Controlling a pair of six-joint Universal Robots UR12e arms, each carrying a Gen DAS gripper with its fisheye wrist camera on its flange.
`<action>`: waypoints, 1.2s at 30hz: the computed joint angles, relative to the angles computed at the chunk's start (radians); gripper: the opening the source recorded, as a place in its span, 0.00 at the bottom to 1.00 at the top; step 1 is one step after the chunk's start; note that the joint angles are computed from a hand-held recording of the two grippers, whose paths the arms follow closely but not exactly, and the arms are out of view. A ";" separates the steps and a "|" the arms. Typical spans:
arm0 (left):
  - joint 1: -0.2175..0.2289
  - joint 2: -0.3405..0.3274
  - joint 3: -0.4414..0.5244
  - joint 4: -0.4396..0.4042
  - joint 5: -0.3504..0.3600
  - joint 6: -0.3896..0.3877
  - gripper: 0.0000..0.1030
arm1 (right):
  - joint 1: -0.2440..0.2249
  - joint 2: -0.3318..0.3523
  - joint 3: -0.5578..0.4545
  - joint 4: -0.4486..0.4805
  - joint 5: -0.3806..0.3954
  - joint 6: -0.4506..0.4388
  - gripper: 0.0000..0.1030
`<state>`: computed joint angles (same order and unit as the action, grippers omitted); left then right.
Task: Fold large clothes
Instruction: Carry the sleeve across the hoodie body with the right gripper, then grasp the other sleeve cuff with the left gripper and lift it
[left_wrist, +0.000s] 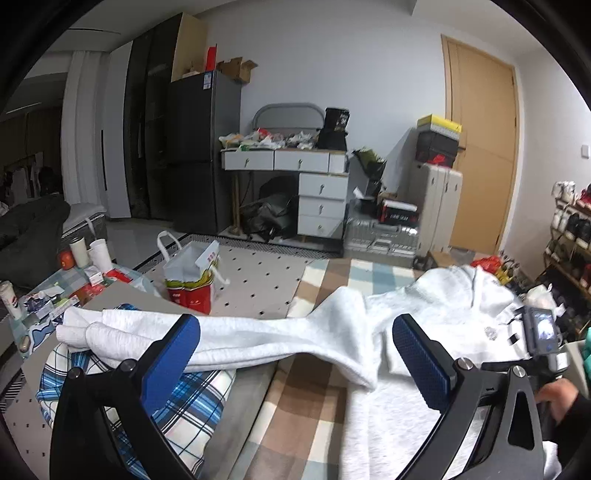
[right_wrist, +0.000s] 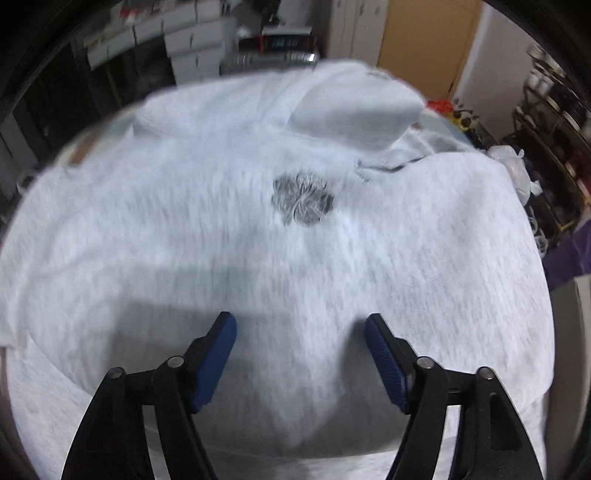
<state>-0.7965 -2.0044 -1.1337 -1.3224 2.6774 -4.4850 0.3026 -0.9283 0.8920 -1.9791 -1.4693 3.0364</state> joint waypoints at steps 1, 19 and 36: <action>0.003 0.004 -0.001 -0.026 -0.010 -0.017 0.99 | -0.004 -0.009 0.010 -0.005 0.020 0.009 0.74; 0.050 0.290 -0.284 -0.130 -0.315 -0.480 0.99 | -0.082 -0.365 0.610 -0.993 0.581 0.252 1.00; 0.135 0.333 -0.388 0.108 -0.532 -0.621 0.41 | -0.093 -0.396 0.642 -0.875 0.660 0.222 1.00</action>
